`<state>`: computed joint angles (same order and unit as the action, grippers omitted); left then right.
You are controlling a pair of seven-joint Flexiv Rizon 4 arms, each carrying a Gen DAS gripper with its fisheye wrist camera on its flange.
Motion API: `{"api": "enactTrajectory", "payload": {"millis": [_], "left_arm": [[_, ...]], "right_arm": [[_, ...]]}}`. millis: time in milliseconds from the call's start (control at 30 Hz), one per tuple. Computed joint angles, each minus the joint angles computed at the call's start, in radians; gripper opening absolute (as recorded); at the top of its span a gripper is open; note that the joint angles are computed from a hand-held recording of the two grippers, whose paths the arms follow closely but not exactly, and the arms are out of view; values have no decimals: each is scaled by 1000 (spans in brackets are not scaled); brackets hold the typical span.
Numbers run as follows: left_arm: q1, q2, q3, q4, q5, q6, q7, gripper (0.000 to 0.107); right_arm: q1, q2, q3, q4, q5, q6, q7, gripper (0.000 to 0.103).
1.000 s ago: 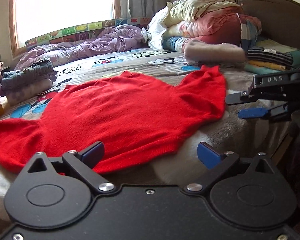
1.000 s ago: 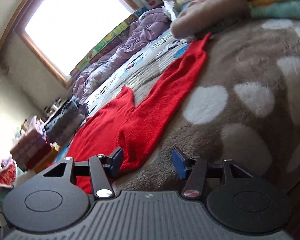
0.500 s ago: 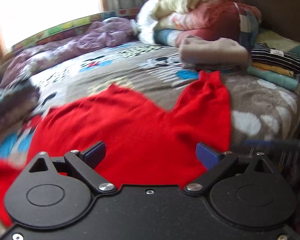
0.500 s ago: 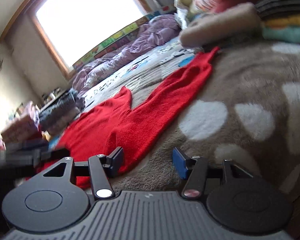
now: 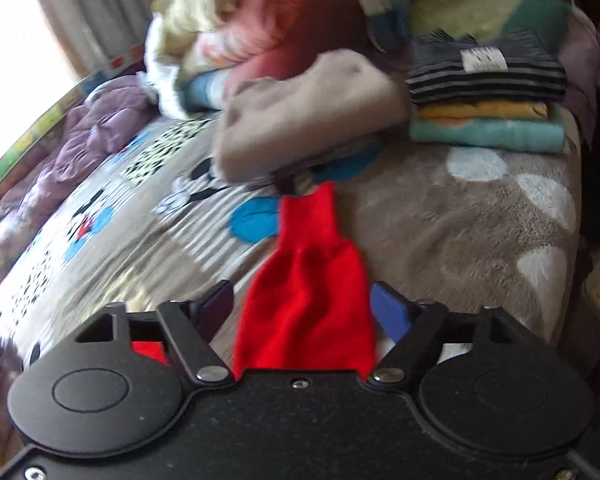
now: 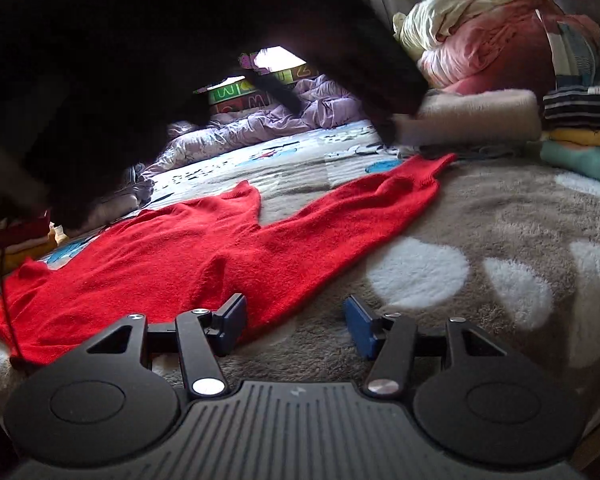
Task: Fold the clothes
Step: 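Grasp a sweater sleeve with the left gripper and lift it up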
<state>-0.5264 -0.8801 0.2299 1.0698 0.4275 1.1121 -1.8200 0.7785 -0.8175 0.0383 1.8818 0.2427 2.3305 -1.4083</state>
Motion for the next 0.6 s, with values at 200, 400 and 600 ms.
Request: {"api": "enactTrajectory", "payload": {"millis": [200, 400, 600], "left_arm": [[21, -155, -40, -257, -60, -186, 91, 56], [35, -272, -55, -457, -101, -336, 103, 52], [20, -373, -15, -659, -54, -499, 74, 28]], "right_arm": [[36, -24, -22, -13, 33, 26, -48, 65], [4, -26, 6, -12, 6, 35, -39, 67], [-10, -27, 14, -10, -14, 39, -31, 70]]}}
